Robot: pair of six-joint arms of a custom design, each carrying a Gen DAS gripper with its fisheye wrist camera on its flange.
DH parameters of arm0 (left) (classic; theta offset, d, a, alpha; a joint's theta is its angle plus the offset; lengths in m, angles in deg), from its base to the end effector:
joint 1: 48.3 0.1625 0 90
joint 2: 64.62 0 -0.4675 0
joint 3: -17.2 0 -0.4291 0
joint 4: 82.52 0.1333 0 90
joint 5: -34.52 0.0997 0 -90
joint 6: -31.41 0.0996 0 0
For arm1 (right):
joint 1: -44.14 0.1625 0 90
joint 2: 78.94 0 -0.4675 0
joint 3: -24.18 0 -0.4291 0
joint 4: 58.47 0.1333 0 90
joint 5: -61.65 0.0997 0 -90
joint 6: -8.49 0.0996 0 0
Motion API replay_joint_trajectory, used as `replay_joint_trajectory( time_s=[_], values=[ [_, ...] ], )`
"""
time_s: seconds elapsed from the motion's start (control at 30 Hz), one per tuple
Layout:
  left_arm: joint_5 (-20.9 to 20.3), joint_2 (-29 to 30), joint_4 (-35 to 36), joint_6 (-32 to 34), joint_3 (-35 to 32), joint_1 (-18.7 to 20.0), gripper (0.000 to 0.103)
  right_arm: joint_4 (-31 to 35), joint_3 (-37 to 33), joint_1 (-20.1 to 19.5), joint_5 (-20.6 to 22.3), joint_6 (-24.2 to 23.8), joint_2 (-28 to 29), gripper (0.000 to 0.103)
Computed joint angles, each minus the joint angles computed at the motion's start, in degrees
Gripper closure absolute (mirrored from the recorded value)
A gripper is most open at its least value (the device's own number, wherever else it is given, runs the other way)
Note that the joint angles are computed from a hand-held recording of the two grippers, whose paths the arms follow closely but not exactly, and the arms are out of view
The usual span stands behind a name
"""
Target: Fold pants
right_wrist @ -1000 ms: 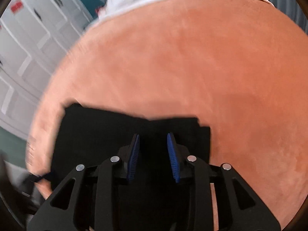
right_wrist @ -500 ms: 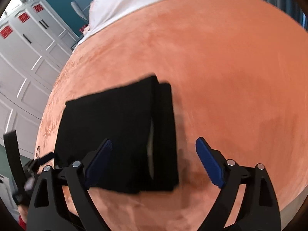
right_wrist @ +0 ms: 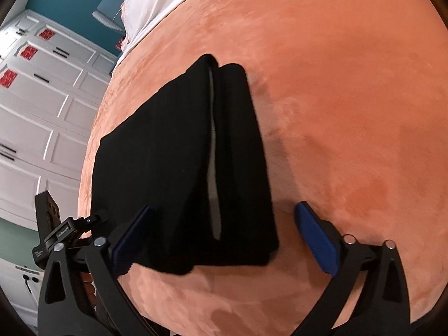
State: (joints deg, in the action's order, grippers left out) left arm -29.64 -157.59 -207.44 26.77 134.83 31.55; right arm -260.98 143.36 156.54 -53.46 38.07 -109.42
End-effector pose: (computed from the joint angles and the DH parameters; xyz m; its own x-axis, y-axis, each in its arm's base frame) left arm 0.0894 -0.5034 0.3799 -0.9107 0.0036 -0.4131 0.1001 0.9721 -0.2122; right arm 0.2900 -0.4648 -0.0716 -0.9569 0.2552 0.1384 0.1423 0.8278 -0.5427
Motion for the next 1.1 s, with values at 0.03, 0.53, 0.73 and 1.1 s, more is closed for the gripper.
replay_joint_trajectory(
  time_s=[0.03, 0.53, 0.73, 1.1],
  values=[
    [0.09, 0.12, -0.78, 0.23, 0.42, -0.32, 0.005, 0.96, -0.78, 0.13, -0.41, -0.7, 0.35, 0.005],
    [-0.9, 0.12, -3.24, 3.29, 1.63, -3.77, 0.069, -4.61, -3.09, 0.2, 3.6, -2.63, 3.54, 0.058],
    [5.82, -3.18, -1.2, 1.83, 3.46, -11.31, 0.079, -4.02, -3.31, 3.71, 0.9, -2.64, 1.87, 0.062],
    [12.3, -10.56, 8.81, -4.81, 6.12, -21.57, 0.079, -3.42, 0.65, 11.97, -2.68, 1.12, -1.76, 0.062]
  ],
)
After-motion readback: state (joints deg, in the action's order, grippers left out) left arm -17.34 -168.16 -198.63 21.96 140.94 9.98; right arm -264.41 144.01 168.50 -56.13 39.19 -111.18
